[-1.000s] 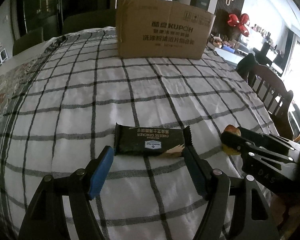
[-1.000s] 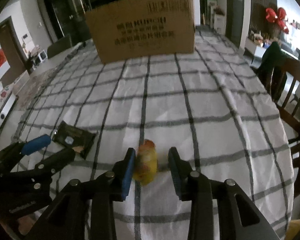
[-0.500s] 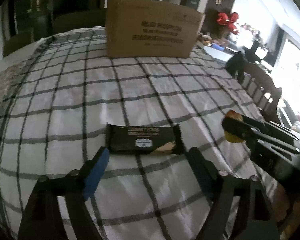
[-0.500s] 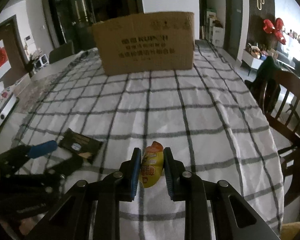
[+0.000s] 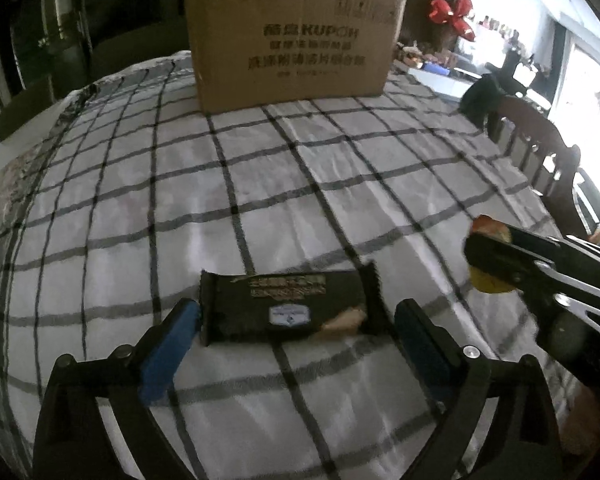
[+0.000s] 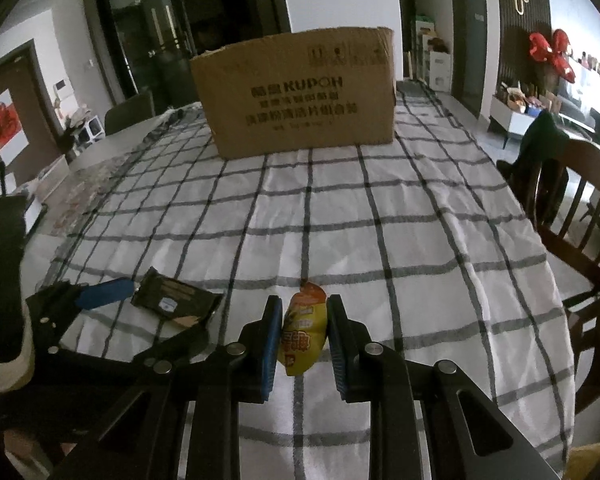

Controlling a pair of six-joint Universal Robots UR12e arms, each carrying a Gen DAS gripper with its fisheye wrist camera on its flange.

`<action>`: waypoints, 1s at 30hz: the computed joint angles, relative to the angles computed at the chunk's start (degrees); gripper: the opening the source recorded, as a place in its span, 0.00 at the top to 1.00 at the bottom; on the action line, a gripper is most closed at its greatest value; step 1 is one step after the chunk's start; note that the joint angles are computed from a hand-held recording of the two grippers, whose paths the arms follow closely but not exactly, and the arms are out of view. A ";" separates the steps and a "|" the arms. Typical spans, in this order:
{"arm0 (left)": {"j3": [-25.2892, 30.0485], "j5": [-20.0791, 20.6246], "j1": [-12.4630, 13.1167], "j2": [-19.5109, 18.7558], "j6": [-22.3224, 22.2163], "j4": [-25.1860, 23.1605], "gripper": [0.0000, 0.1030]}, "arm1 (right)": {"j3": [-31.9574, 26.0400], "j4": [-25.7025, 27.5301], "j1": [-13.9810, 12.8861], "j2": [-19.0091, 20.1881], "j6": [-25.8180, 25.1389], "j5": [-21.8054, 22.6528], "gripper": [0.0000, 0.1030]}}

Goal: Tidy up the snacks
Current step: 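Carry the cracker packet and yellow bag over the cardboard box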

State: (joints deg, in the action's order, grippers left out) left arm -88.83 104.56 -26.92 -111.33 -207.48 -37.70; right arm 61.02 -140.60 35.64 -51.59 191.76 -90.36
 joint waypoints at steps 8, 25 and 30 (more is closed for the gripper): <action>-0.71 0.08 0.38 -0.15 -1.64 1.99 0.05 | -0.85 1.06 0.23 0.56 -0.35 -0.38 0.77; -3.37 3.65 -0.14 1.44 -4.35 7.12 0.29 | -1.59 1.89 0.65 0.86 -0.81 0.13 0.77; -3.30 5.37 -0.46 2.23 -4.99 8.34 0.29 | -1.52 0.80 0.58 0.57 -0.74 0.62 0.77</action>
